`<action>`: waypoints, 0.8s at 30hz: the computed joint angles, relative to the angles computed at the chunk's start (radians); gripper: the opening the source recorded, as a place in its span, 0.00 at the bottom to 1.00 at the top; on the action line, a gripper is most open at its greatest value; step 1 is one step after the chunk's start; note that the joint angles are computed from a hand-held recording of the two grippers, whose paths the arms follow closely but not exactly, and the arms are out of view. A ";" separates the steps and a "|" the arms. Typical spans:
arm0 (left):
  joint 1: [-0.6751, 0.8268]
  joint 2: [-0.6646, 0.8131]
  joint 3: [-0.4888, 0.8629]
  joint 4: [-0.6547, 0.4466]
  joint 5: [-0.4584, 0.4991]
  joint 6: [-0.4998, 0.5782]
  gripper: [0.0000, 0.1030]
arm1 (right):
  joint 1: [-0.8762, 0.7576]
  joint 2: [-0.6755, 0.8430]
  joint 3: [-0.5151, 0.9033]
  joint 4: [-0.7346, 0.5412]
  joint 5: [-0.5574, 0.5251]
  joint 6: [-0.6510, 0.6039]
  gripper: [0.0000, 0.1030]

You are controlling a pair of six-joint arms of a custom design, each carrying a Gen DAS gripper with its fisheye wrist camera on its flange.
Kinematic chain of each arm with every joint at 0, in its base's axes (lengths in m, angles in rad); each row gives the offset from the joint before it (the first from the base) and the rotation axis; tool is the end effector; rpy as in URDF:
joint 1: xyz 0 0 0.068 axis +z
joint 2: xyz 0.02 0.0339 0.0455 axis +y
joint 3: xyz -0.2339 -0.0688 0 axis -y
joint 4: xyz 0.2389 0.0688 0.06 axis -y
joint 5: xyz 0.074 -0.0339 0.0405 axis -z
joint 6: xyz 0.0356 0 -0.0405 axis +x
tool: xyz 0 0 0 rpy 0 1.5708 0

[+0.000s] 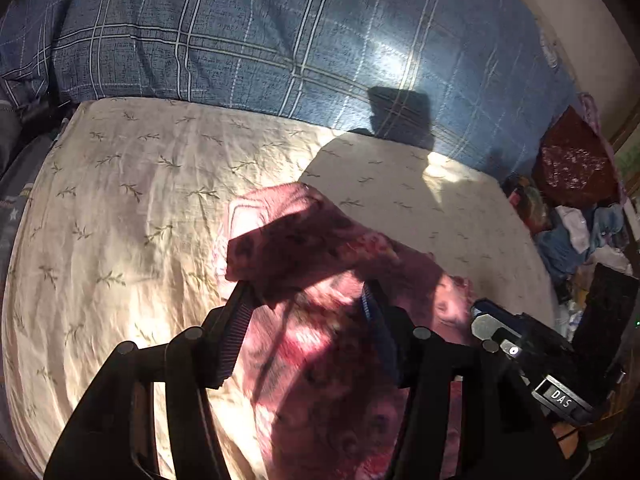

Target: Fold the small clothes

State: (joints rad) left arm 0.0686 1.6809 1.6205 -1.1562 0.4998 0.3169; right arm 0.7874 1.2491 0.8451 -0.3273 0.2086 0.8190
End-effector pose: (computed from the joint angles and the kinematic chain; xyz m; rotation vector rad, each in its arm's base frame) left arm 0.3247 0.0052 0.2927 0.4476 2.6107 -0.5721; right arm 0.1960 0.1863 0.2240 0.1471 2.3507 0.5845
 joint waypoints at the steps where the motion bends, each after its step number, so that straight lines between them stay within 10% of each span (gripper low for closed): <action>1: -0.021 0.037 0.002 0.022 -0.024 -0.021 0.53 | -0.036 0.041 0.000 0.006 -0.026 -0.013 0.24; 5: -0.038 0.077 -0.039 0.103 -0.056 -0.032 0.59 | -0.163 0.089 -0.085 0.137 -0.174 -0.049 0.16; 12: 0.085 -0.047 -0.036 -0.056 0.019 0.143 0.59 | -0.094 -0.209 -0.144 -0.009 -0.187 -0.061 0.23; 19: 0.173 -0.329 -0.435 0.037 0.019 0.210 0.65 | 0.163 -0.224 -0.214 -0.095 0.011 0.026 0.20; 24: 0.256 -0.362 -0.345 -0.109 0.066 0.280 0.64 | 0.286 -0.309 -0.123 -0.255 0.130 0.150 0.24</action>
